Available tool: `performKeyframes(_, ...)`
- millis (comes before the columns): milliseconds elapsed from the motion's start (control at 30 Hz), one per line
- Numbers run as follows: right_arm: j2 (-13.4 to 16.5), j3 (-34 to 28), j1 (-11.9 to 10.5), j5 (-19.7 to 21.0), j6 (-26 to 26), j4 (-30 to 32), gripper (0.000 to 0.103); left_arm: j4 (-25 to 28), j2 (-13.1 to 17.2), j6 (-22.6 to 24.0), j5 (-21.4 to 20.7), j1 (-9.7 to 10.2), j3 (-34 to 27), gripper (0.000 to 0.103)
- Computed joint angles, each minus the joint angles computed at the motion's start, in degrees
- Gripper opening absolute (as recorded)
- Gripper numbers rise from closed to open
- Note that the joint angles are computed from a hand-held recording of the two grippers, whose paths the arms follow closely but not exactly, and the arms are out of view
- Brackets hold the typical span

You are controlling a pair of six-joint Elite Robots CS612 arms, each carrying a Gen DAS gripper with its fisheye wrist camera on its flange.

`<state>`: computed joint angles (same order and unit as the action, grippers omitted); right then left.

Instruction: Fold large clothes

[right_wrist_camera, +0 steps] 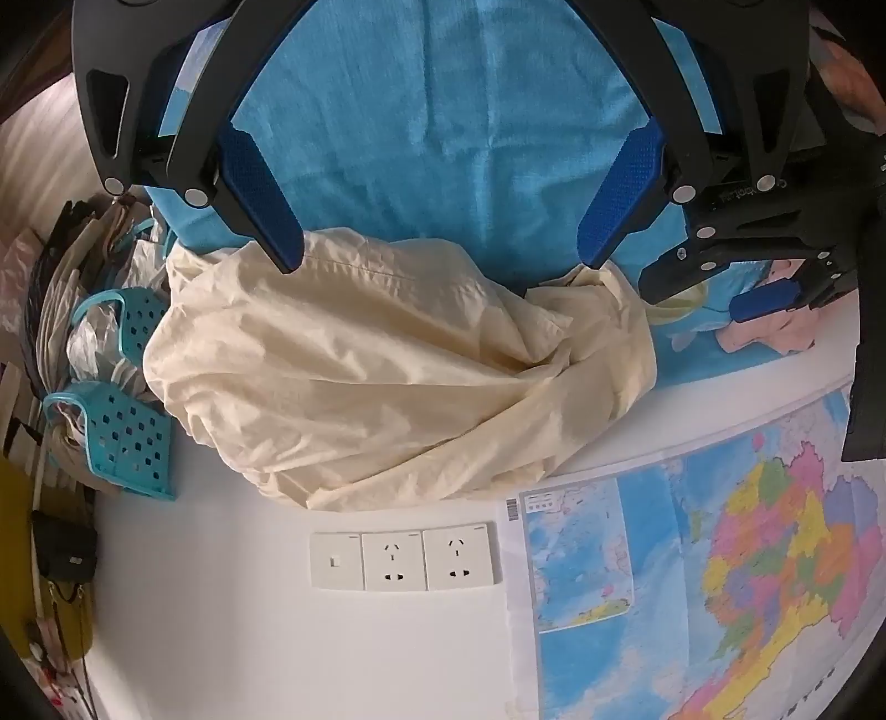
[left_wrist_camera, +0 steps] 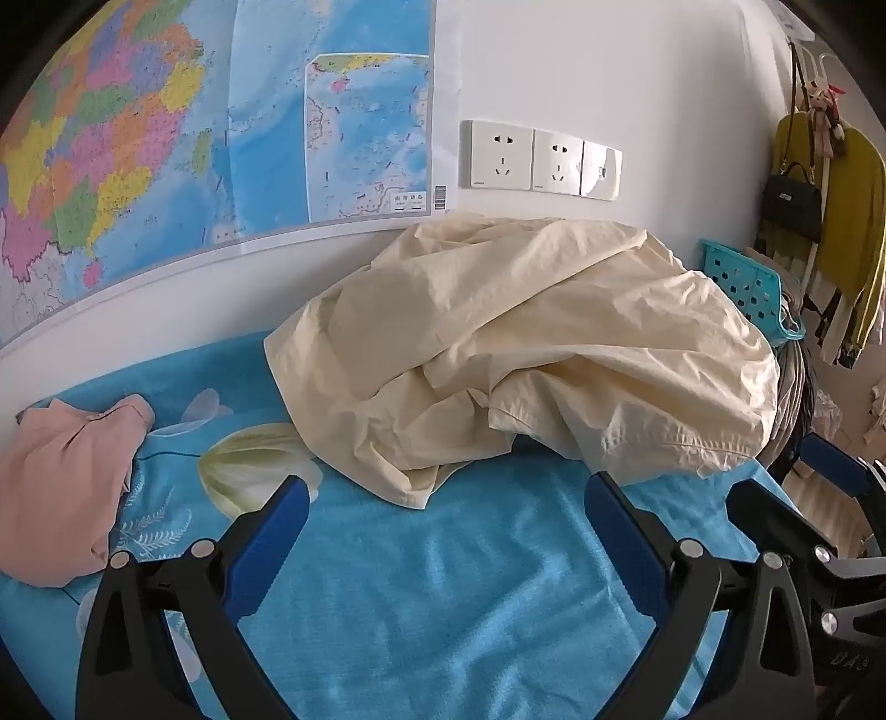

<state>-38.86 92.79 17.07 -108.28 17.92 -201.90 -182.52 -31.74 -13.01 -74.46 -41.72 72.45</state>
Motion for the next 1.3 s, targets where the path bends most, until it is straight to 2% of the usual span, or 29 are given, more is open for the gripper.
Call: performKeyframes(1300, 0.6, -1.3, 0.0, 0.9, -2.8, 0.0, 0.098, 1.9, 0.3, -1.2, -0.5, 0.34, -1.1, 0.097)
